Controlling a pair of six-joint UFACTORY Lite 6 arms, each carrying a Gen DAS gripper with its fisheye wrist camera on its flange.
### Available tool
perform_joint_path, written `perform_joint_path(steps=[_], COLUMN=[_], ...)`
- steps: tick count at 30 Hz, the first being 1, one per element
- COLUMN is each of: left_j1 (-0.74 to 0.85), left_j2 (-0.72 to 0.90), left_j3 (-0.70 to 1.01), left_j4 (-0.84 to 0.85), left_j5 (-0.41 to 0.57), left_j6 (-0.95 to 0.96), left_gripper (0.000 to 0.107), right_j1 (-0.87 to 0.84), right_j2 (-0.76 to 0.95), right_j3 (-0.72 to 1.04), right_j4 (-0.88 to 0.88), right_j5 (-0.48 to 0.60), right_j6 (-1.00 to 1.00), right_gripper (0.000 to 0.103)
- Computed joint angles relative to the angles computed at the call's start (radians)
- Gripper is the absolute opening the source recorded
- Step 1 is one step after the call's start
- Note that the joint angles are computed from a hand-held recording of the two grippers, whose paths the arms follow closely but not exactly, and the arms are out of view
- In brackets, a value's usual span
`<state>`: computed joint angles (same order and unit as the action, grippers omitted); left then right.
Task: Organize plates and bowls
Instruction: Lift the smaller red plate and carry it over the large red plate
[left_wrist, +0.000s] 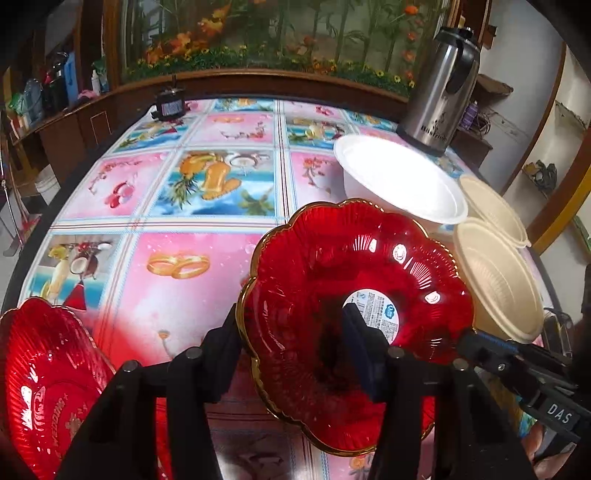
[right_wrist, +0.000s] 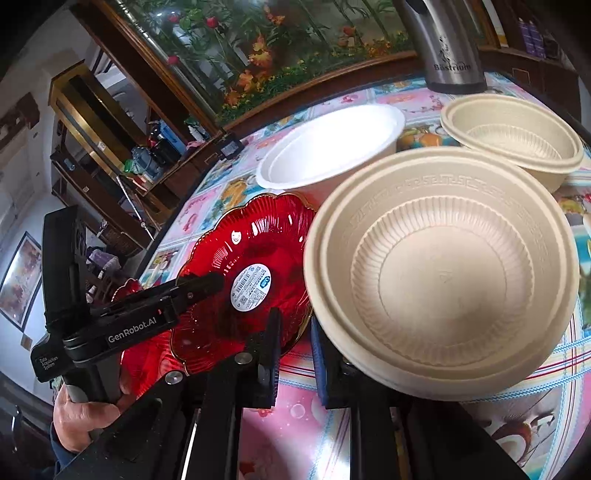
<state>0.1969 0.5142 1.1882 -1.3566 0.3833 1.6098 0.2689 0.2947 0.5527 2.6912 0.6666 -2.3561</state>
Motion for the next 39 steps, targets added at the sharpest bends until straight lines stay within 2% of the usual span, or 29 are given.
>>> perform_joint_path(steps=[12, 21, 25, 32, 35, 39], left_j1=[0.073, 0.106, 0.137, 0.167, 0.199, 0.251], left_j2=[-0.076, -0.104, -0.125, -0.198, -0.239, -0.295], left_j3=[-0.076, -0.121, -0.131, -0.207, -0.241, -0.291], left_j4=[-0.093, -0.102, -0.073, -0.077, -0.050, -0.031], left_j5=[0.067, 0.076, 0.111, 0.112, 0.142, 0.173], left_j6=[0.125, 0.158, 0.121, 0.132, 0.117, 0.135], left_gripper=[0.052, 0.052, 0.052, 0.053, 0.053, 0.053], right_j1=[-0.001, 0.018, -0.027, -0.054, -0.068, 0.011], right_j2=[-0.054, -0.076, -0.034, -0.008, -0.001, -0.097], right_j3=[-0.052, -0.066, -0.047, -0.059, -0.068, -0.118], right_j4=[-0.040, -0.055, -0.176, -0.264, -0.290, -0.204], right_j5=[0.110, 0.116, 0.165, 0.239, 0.284, 0.231], right_j6=[-0.007, 0.008, 0.106, 0.186, 0.241, 0.212], right_gripper=[0.017, 0.017, 0.018, 0.018, 0.018, 0.018])
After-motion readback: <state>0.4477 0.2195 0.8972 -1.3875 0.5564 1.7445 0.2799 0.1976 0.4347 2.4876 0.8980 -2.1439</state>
